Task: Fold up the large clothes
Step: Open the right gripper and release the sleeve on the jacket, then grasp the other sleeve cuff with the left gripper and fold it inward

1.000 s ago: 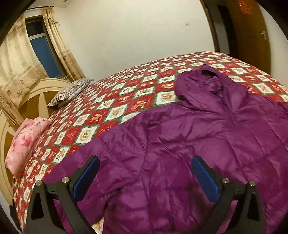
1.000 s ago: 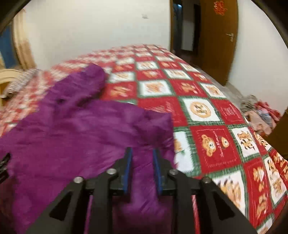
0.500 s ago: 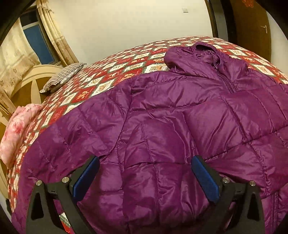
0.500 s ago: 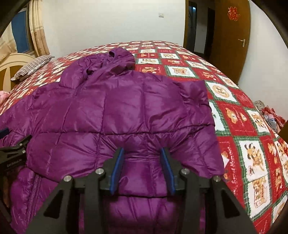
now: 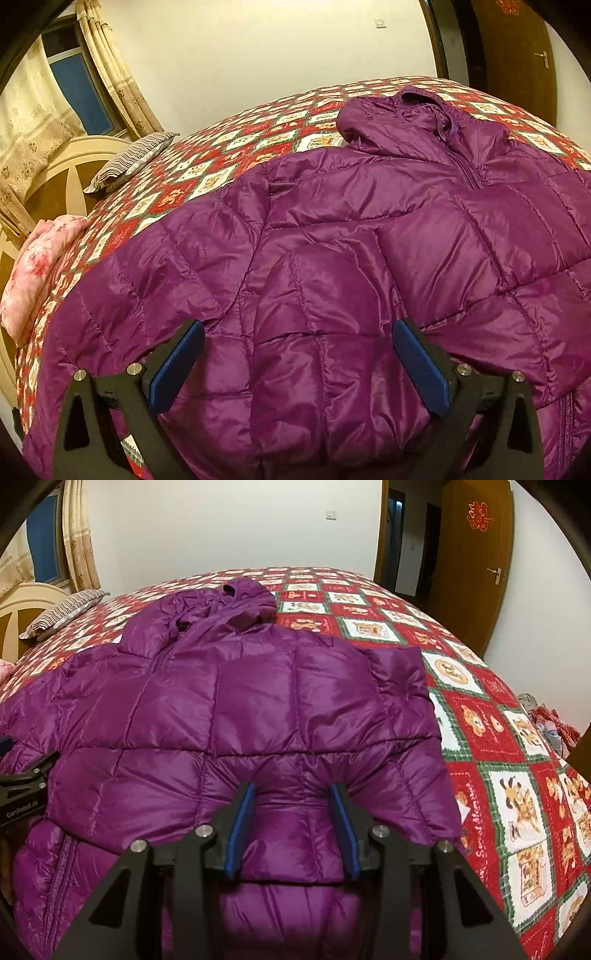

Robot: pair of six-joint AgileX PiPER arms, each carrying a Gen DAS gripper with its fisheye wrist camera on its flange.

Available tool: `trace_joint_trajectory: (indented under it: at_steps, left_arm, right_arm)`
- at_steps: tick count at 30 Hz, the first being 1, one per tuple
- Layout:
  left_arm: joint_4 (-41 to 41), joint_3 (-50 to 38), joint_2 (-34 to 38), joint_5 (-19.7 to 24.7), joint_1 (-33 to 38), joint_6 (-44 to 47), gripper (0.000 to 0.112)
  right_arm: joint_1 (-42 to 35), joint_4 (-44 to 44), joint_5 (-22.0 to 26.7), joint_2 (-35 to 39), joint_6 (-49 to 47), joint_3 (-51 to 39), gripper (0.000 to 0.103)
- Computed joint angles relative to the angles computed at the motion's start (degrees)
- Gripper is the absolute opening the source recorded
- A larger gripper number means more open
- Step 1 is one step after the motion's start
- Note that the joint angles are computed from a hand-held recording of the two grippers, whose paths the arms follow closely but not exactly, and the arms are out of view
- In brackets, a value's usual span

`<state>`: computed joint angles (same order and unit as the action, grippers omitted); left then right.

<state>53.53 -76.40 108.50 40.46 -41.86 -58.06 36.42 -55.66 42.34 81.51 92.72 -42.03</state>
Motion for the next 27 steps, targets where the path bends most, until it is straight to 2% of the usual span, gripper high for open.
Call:
trace_joint_trajectory:
  at_steps: [19,27]
  left_arm:
    - [0.0,0.2,-0.1,0.0,0.0,0.1,0.102]
    - [1.8,-1.0,0.9,2.5,-1.3,0.1,0.102]
  right_arm:
    - [1.0,0.0,2.5,1.9,-0.7,-1.5,0.046]
    - [1.7,0.6,4.2,2.7,-1.8,-2.5,0.047]
